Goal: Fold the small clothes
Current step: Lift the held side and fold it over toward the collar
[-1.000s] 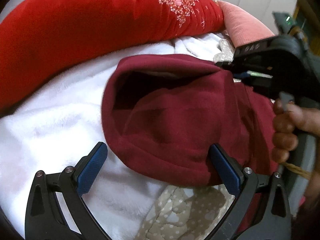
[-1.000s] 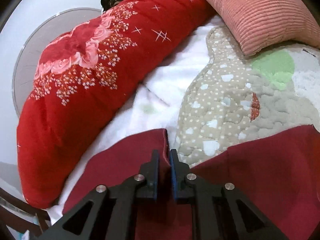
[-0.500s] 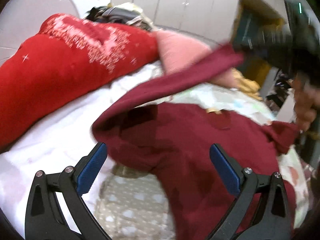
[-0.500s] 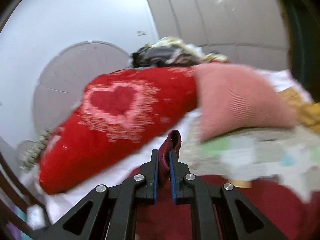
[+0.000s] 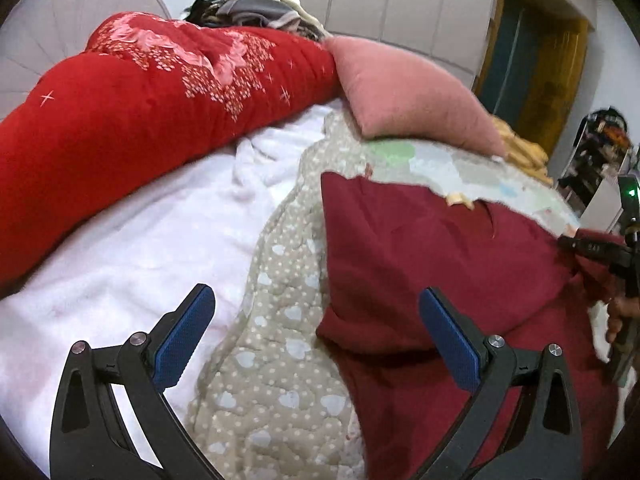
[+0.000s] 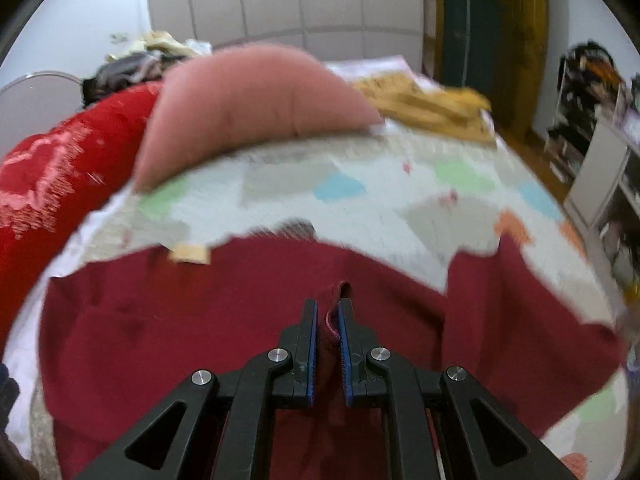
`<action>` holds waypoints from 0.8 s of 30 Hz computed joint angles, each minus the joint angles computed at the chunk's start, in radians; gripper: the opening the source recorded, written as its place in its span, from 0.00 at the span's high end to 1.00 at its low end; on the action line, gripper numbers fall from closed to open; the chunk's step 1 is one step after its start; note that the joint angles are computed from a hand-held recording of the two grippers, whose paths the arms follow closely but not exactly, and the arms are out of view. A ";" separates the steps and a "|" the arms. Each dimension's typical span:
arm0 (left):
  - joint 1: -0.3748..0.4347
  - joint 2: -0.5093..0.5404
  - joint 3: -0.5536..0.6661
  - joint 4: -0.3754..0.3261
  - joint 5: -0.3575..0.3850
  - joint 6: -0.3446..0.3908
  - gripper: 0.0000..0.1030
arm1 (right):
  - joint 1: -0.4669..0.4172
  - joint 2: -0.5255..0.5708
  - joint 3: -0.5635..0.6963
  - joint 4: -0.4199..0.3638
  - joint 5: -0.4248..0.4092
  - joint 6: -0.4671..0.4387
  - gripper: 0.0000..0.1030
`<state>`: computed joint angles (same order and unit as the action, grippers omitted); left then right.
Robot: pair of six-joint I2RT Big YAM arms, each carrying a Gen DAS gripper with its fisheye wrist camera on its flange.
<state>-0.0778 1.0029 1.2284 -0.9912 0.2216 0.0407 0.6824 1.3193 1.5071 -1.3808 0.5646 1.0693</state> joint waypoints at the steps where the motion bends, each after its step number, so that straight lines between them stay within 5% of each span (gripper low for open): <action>1: -0.009 0.002 -0.002 -0.004 -0.014 0.005 0.01 | -0.011 0.004 -0.004 -0.010 -0.033 0.006 0.91; 3: -0.021 0.009 -0.005 -0.017 -0.035 0.021 0.01 | -0.024 0.006 -0.010 -0.044 -0.087 0.020 0.85; 5: -0.032 0.018 -0.007 -0.026 -0.072 0.024 0.01 | 0.003 -0.005 0.001 -0.080 -0.057 0.048 0.54; 8: -0.040 0.035 -0.010 -0.041 -0.110 0.012 0.01 | 0.067 -0.005 0.054 -0.103 0.052 0.070 0.48; 10: -0.037 0.050 -0.011 -0.054 -0.123 0.003 0.01 | 0.086 0.011 0.100 -0.008 0.041 -0.041 0.47; 14: -0.022 0.079 -0.001 -0.085 -0.107 -0.007 0.01 | 0.060 0.097 0.153 0.295 -0.249 -0.324 0.47; 21: 0.009 0.097 0.012 -0.106 -0.058 -0.023 0.01 | 0.020 0.336 0.306 0.265 -0.390 -0.547 0.50; 23: 0.009 0.099 0.014 -0.107 -0.056 -0.024 0.01 | 0.022 0.369 0.333 0.222 -0.395 -0.582 0.82; 24: 0.010 0.097 0.014 -0.104 -0.055 -0.026 0.01 | 0.028 0.369 0.339 0.223 -0.390 -0.600 0.87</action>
<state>-0.0682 1.1002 1.2420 -1.0951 0.1665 0.0149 0.7103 1.6882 1.8460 -1.1576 0.1746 0.4693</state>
